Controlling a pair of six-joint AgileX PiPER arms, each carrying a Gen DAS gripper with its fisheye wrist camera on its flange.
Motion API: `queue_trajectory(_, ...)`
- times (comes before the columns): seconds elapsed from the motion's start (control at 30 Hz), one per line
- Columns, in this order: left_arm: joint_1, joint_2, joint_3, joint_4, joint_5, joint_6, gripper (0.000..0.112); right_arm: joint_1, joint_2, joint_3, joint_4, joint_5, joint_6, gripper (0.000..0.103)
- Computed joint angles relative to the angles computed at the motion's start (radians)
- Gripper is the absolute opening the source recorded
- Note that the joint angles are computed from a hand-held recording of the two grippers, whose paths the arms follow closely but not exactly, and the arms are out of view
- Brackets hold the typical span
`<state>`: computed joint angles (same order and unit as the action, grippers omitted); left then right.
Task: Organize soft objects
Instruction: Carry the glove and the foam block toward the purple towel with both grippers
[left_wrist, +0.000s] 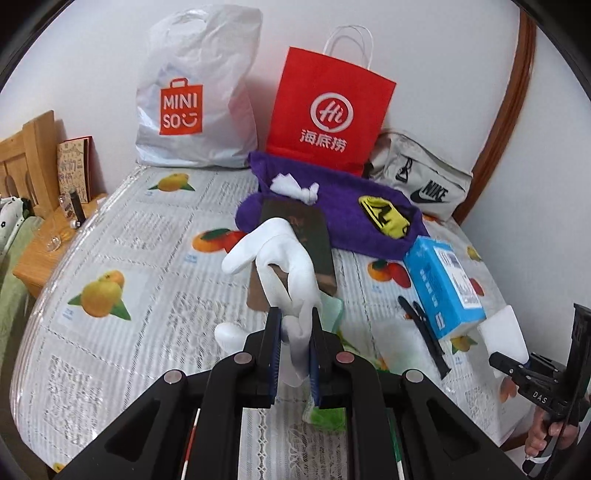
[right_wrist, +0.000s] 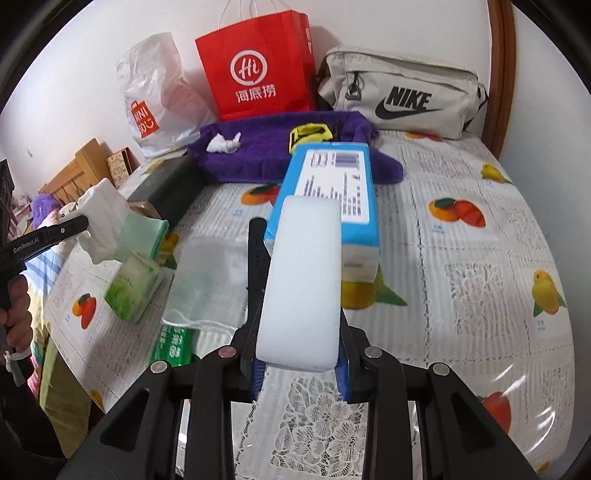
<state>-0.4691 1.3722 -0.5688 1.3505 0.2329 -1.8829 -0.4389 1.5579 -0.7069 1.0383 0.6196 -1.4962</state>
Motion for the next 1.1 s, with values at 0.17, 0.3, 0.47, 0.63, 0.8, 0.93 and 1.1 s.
queue_trajectory(0.17, 0.017, -0.016, -0.023, -0.089, -0.002, 0.088, 0.013, -0.006, -0.024, -0.036, -0.031, 0.044, 0.041, 0.03)
queue_trajectory(0.3, 0.03, -0.039, -0.037, -0.158, -0.009, 0.164, 0.013, -0.008, -0.025, -0.073, -0.047, 0.075, 0.067, 0.03)
queue_trajectory(0.47, 0.037, -0.063, -0.07, -0.297, -0.006, 0.31, 0.013, 0.007, -0.024, -0.114, -0.059, 0.089, 0.097, 0.03)
queue_trajectory(0.63, 0.037, -0.062, -0.114, -0.371, 0.017, 0.401, 0.013, 0.034, -0.013, -0.164, -0.068, 0.098, 0.128, 0.03)
queue_trajectory(0.8, 0.044, -0.035, -0.17, -0.447, 0.032, 0.492, 0.013, 0.067, 0.016, -0.222, -0.084, 0.098, 0.161, 0.03)
queue_trajectory(0.93, 0.063, 0.0, -0.222, -0.541, 0.026, 0.598, 0.013, 0.099, 0.045, -0.277, -0.103, 0.094, 0.2, 0.03)
queue_trajectory(1.1, 0.072, 0.047, -0.294, -0.633, 0.046, 0.709, 0.013, 0.133, 0.084, -0.353, -0.128, 0.093, 0.251, 0.03)
